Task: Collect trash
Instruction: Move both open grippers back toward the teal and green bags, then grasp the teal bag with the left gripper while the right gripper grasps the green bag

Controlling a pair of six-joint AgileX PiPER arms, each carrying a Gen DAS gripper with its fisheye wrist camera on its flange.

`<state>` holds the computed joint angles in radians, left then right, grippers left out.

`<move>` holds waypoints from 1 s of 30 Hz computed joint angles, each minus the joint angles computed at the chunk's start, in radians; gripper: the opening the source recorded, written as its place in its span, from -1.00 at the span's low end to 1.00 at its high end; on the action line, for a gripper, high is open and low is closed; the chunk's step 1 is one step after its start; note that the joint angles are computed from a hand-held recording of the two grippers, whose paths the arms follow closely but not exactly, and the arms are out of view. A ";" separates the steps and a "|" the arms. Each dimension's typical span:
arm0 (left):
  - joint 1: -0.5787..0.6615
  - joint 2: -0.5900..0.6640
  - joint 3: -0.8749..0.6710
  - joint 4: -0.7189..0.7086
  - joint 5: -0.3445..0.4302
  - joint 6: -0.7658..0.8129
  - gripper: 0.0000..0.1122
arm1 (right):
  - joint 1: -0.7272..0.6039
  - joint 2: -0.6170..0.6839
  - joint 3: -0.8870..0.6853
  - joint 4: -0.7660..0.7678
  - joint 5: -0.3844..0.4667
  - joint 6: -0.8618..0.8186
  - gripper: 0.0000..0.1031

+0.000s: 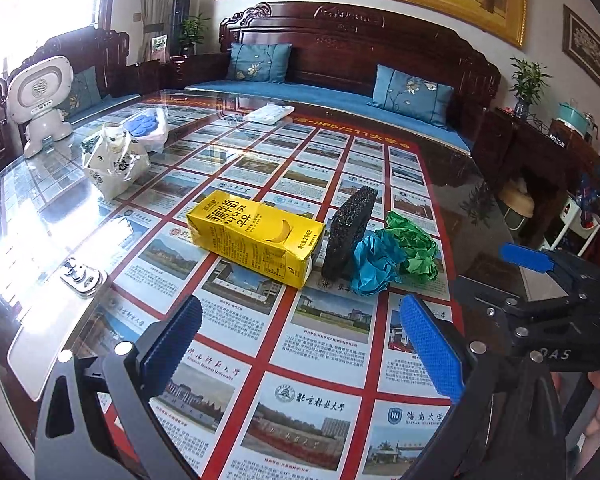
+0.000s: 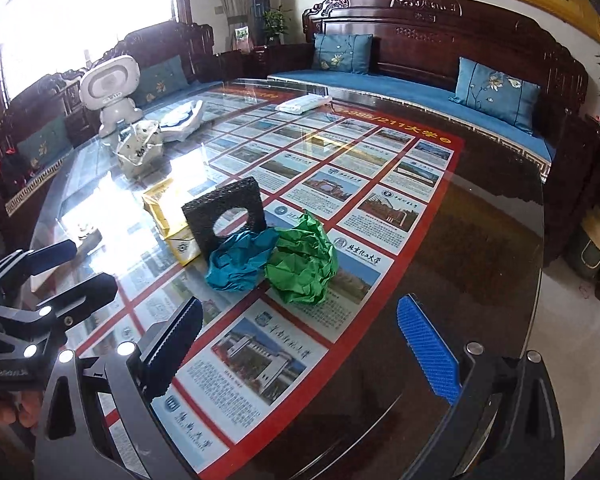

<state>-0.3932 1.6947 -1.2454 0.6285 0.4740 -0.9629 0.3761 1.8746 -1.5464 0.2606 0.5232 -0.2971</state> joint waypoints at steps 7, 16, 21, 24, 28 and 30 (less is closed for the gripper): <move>0.032 0.081 -0.058 -0.188 -0.061 0.271 0.76 | -0.026 0.183 -0.249 0.038 0.158 -0.125 0.46; 0.043 0.126 -0.093 -0.306 -0.069 0.398 0.76 | -0.024 0.322 -0.473 0.052 0.311 -0.189 0.40; 0.036 0.130 -0.098 -0.308 -0.059 0.389 0.76 | -0.038 0.331 -0.470 0.123 0.329 -0.258 -0.10; 0.033 0.132 -0.111 -0.339 -0.058 0.414 0.76 | -0.046 0.282 -0.388 0.146 0.292 -0.267 -0.14; 0.023 0.142 -0.144 -0.467 -0.062 0.536 0.76 | -0.086 0.235 -0.318 0.206 0.294 -0.296 -0.14; 0.016 0.165 -0.182 -0.500 -0.053 0.581 0.76 | -0.104 0.208 -0.273 0.227 0.282 -0.316 -0.14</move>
<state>-0.3770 1.8599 -1.4277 0.1282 0.4206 -0.3816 0.2718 2.0828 -1.8194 0.4871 0.8051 -0.6127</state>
